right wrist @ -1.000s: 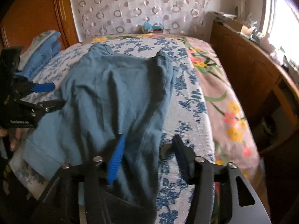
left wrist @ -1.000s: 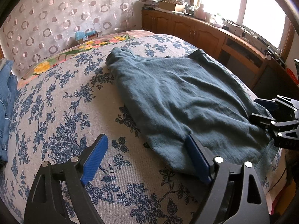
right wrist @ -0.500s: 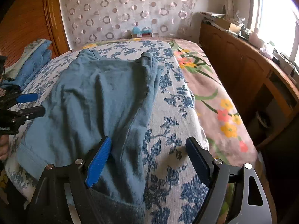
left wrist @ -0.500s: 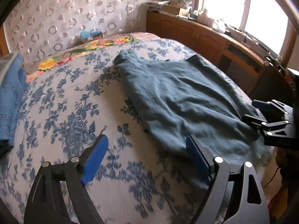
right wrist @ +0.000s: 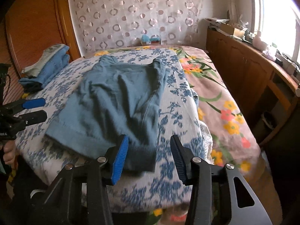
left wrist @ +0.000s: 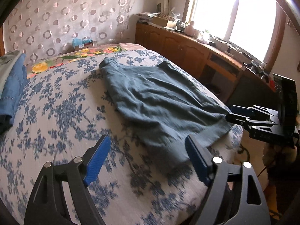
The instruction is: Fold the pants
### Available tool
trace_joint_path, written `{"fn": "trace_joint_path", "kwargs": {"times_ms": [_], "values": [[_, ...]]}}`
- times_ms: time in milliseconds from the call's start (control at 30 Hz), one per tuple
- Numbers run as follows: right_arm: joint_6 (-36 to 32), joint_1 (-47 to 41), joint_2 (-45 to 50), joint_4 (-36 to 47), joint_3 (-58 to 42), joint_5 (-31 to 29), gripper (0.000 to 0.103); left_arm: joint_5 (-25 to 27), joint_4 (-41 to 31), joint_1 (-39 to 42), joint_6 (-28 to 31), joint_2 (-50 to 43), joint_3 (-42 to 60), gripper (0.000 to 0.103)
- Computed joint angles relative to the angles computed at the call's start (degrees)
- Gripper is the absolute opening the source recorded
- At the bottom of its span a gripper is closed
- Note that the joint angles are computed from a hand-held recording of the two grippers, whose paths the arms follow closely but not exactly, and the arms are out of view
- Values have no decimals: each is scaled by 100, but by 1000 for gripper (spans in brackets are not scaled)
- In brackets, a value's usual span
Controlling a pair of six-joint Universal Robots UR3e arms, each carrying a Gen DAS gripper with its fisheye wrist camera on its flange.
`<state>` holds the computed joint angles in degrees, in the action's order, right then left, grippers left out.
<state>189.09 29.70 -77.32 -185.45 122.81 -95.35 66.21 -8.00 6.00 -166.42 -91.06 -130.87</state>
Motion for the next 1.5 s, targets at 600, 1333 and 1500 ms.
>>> {"fn": "trace_joint_path", "kwargs": {"times_ms": [600,1333,1500], "values": [[111,-343,-409,-602,880,681,29,162,-98,-322,-35,-13,-88,63],[36,-157,-489,-746,814,824,10,-15,78,-278,-7,-238,-187,22],[153,-103,-284,-598,710,557,10,92,79,-355,-75,-393,-107,22]]}}
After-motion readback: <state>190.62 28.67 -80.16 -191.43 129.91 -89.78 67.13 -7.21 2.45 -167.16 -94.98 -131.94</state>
